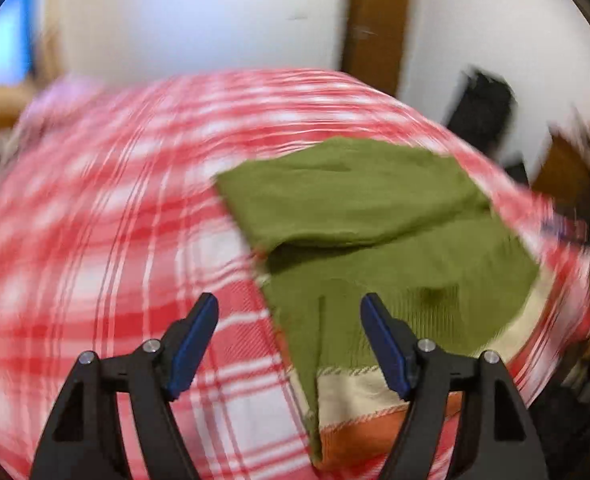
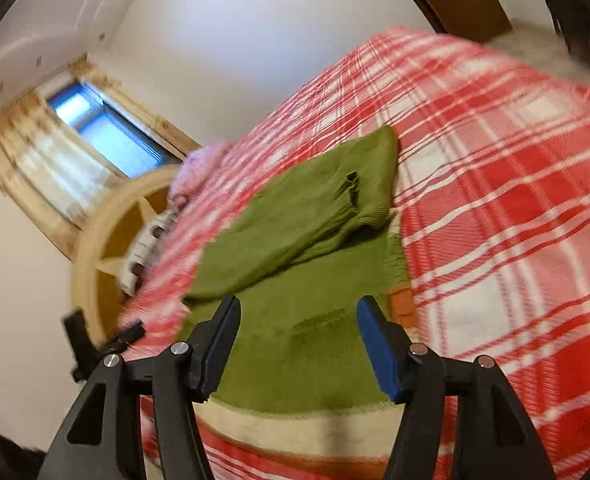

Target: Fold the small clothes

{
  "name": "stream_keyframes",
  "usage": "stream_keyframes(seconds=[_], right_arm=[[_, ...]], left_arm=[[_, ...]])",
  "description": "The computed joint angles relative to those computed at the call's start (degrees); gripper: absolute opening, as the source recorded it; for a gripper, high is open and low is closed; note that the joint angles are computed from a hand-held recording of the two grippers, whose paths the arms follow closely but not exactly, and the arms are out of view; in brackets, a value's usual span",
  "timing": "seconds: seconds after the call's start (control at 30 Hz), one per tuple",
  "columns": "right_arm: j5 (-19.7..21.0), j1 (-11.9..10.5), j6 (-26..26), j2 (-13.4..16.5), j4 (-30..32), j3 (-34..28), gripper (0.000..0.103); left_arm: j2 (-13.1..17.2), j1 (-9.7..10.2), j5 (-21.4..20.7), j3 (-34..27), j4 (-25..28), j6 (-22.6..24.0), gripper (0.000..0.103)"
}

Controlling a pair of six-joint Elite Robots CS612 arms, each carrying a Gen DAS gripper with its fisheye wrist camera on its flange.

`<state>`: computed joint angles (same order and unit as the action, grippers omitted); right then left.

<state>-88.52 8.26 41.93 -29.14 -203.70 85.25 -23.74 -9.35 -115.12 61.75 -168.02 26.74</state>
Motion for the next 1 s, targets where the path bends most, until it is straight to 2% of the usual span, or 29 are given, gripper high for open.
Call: stream_keyframes(seconds=[0.03,0.1,0.17,0.27,0.33,0.4,0.53,0.67,0.8,0.87,1.0], right_arm=[[-1.1,0.3,-0.8,-0.4,1.4,0.3,0.062],[-2.9,0.9,-2.1,-0.9,3.3,0.7,0.062],[-4.7,1.6,-3.6,-1.1,4.4,0.7,0.062],[-7.2,2.2,-5.0,-1.3,4.7,1.2,0.062],[-8.6,2.4,-5.4,-1.5,4.8,1.5,0.062],[-10.1,2.4,-5.7,-1.9,6.2,1.9,0.062],[-9.9,2.3,-9.5,-1.6,8.9,0.5,0.062],[-11.0,2.3,-14.3,-0.3,15.5,-3.1,0.062],[-10.2,2.1,-18.6,1.6,20.0,-6.6,0.062],[-12.2,2.5,-20.3,2.2,23.1,-8.0,0.062],[-15.7,3.5,-24.4,3.0,24.5,-9.3,0.06]], left_arm=[[0.0,-0.36,0.2,0.3,0.0,3.1,0.076],[0.2,-1.13,1.1,0.0,2.1,6.5,0.076],[0.6,-1.93,2.2,-0.7,4.2,7.6,0.076],[1.5,-2.81,5.2,-1.8,6.2,6.6,0.076],[1.8,-2.84,4.8,-2.8,9.2,5.2,0.073],[2.1,-2.72,3.8,-3.4,12.2,3.6,0.061],[1.4,-2.63,2.4,-1.3,9.4,2.7,0.054],[1.6,-2.45,1.6,-1.4,9.1,1.0,0.054],[2.0,-2.13,-0.4,-2.3,10.1,-0.2,0.054],[1.9,-2.2,-0.3,-2.4,10.4,0.2,0.054],[2.1,-2.18,-0.7,-3.0,11.4,-0.2,0.056]])
